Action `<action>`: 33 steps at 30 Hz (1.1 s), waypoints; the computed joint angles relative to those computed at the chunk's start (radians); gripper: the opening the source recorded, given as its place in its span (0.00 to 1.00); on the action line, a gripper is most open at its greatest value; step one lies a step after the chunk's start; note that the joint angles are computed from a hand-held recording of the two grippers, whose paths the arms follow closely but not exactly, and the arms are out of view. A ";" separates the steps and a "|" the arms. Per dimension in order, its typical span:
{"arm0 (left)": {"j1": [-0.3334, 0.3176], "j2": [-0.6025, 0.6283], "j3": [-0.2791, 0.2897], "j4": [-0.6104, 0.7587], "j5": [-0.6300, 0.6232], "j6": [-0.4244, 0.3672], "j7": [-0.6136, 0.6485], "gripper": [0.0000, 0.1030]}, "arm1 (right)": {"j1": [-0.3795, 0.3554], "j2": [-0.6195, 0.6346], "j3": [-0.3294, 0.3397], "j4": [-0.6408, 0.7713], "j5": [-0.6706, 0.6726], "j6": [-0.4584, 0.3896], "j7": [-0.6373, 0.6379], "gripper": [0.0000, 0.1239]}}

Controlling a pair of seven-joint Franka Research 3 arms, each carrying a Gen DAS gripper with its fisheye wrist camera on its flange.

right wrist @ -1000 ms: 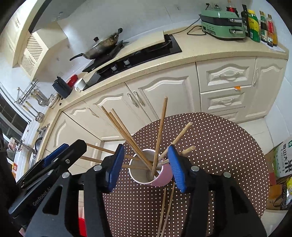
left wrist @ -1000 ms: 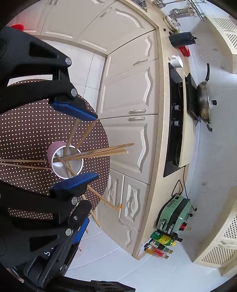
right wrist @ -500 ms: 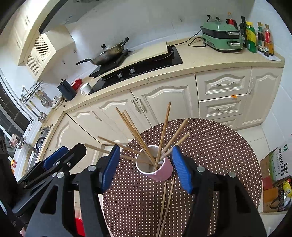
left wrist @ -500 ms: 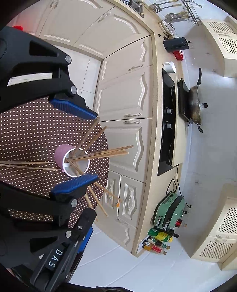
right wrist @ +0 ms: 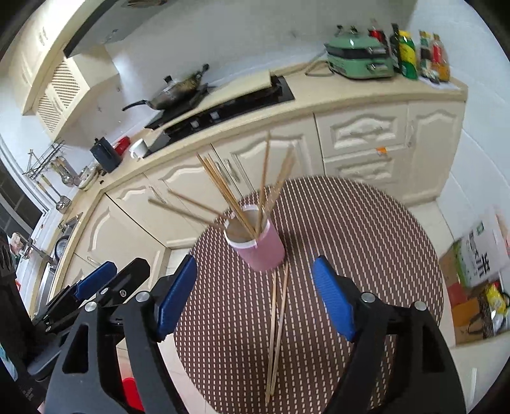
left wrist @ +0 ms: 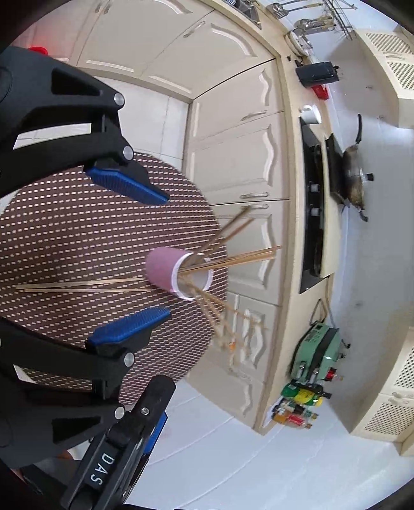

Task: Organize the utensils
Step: 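Move both open tools back down to the last chopsticks beside the cup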

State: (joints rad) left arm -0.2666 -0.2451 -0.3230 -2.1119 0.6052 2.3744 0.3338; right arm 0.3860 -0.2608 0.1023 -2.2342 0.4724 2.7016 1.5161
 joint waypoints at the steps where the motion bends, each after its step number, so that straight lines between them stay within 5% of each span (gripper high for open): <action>1: -0.004 -0.003 -0.001 -0.008 -0.006 0.001 0.001 0.65 | -0.006 -0.011 0.007 -0.021 -0.012 0.000 0.020 0.59; 17: -0.054 0.041 0.021 -0.123 -0.199 0.015 0.084 0.65 | -0.023 0.004 0.036 -0.142 -0.140 -0.089 0.160 0.60; 33: -0.060 0.164 0.051 -0.134 -0.374 0.039 0.138 0.65 | -0.017 0.225 0.025 -0.033 -0.234 -0.171 0.164 0.60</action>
State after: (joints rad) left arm -0.3269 -0.0811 -0.2715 -2.2459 0.2311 2.4134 0.4723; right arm 0.3692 -0.0356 0.1277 -2.2674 0.2387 2.5309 1.6800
